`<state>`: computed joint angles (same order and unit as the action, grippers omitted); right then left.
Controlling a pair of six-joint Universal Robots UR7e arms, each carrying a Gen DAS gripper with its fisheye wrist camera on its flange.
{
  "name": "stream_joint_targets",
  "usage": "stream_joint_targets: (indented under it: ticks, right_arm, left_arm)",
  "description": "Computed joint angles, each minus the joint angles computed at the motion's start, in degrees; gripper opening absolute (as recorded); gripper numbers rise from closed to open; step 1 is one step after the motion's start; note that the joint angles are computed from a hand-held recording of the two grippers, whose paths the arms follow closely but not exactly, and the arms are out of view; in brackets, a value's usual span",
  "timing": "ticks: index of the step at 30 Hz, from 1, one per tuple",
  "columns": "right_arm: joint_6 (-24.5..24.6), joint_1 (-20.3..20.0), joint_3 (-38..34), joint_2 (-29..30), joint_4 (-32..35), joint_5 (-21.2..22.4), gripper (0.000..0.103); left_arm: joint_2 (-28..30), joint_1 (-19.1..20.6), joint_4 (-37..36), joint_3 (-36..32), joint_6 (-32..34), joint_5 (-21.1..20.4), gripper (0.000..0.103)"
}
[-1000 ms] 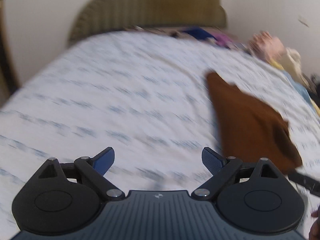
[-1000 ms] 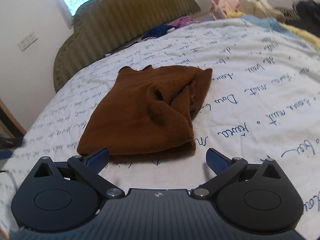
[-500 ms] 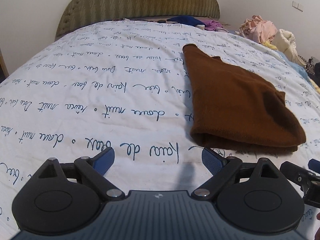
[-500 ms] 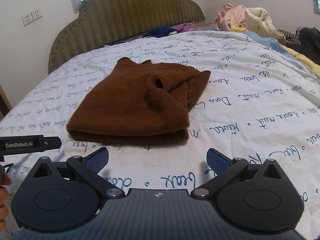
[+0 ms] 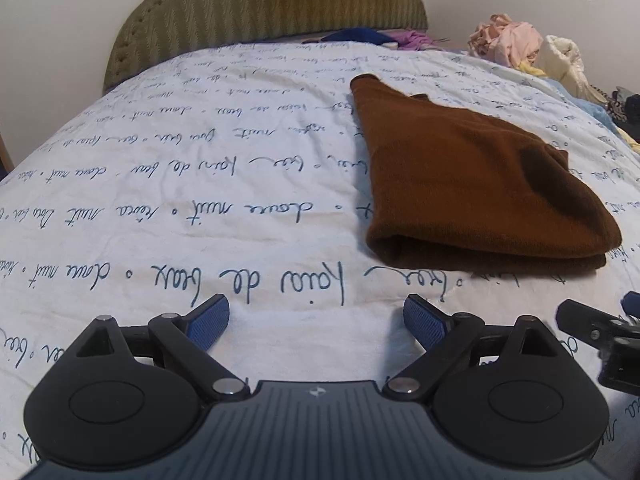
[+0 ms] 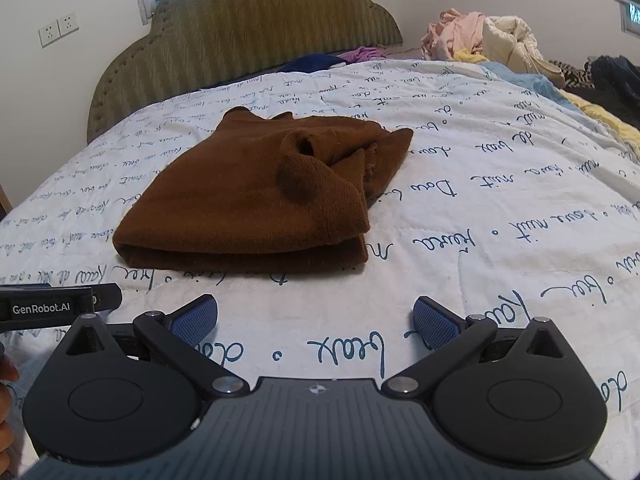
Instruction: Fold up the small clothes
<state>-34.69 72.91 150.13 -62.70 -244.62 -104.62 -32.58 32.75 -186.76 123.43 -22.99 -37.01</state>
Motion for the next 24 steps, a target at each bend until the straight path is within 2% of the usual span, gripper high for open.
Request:
stream_joint_targets:
  ticks: [8, 15, 20, 24]
  right_arm:
    - [-3.9, 0.9, -0.9, 3.6, -4.2, -2.0, 0.103]
    - [-4.3, 0.7, -1.2, 4.2, -4.5, -2.5, 0.103]
    - [-5.0, 0.8, -1.2, 4.1, -4.5, -2.7, 0.103]
    - [-6.2, 1.6, -2.4, 4.1, -4.3, -5.0, 0.103]
  left_arm:
    - [2.0, 0.1, -4.7, 0.0, 2.7, 0.3, 0.095]
    - [4.8, -0.8, -8.9, 0.1, 6.4, 2.5, 0.095]
    - [5.0, -0.6, -10.6, 0.4, 6.7, 2.0, 0.096]
    - [5.4, -0.7, -11.0, 0.3, 6.9, 2.2, 0.099]
